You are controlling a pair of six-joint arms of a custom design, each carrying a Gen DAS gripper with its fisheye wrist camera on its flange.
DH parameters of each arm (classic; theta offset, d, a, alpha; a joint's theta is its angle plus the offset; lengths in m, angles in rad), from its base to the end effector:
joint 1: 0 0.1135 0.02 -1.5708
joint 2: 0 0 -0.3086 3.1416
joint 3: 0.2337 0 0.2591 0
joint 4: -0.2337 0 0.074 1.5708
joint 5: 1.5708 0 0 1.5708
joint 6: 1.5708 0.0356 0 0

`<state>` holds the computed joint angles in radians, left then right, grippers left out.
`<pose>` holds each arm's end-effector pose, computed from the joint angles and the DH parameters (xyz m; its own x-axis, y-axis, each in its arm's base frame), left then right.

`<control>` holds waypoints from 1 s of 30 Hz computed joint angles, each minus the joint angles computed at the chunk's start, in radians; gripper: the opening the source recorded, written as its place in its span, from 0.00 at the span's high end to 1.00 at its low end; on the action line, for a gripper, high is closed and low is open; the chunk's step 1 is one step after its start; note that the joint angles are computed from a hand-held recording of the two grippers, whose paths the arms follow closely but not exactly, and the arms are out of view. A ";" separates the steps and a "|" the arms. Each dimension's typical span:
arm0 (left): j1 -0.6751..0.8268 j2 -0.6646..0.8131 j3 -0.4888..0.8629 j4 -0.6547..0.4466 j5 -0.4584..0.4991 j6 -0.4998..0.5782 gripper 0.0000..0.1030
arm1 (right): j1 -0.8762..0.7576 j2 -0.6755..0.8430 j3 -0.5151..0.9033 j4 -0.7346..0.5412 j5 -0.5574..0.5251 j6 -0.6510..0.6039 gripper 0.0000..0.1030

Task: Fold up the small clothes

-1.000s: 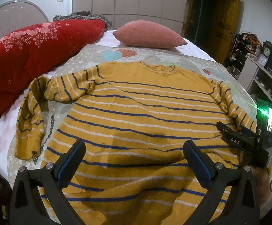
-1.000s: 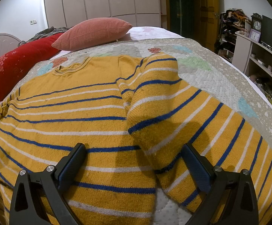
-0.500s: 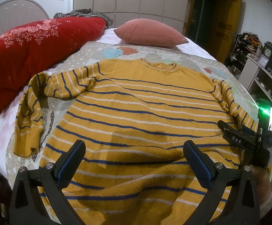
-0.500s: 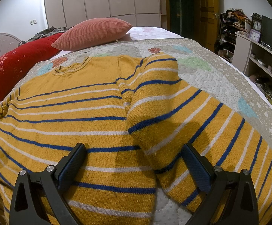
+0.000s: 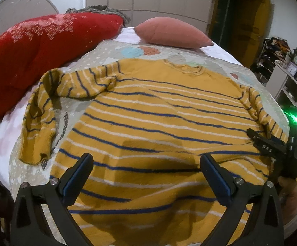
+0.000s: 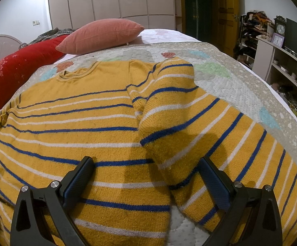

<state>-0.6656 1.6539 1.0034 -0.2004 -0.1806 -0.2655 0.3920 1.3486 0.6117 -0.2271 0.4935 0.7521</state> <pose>0.2827 -0.2138 0.2342 -0.7056 0.2258 -0.6716 0.3412 0.9390 -0.0427 0.2274 0.0757 0.2030 -0.6137 0.3974 -0.6823 0.4553 0.8841 0.1054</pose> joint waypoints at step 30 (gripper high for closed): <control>0.160 -0.058 -0.187 0.064 0.093 0.003 0.00 | 0.019 0.026 0.021 -0.024 0.027 0.015 0.00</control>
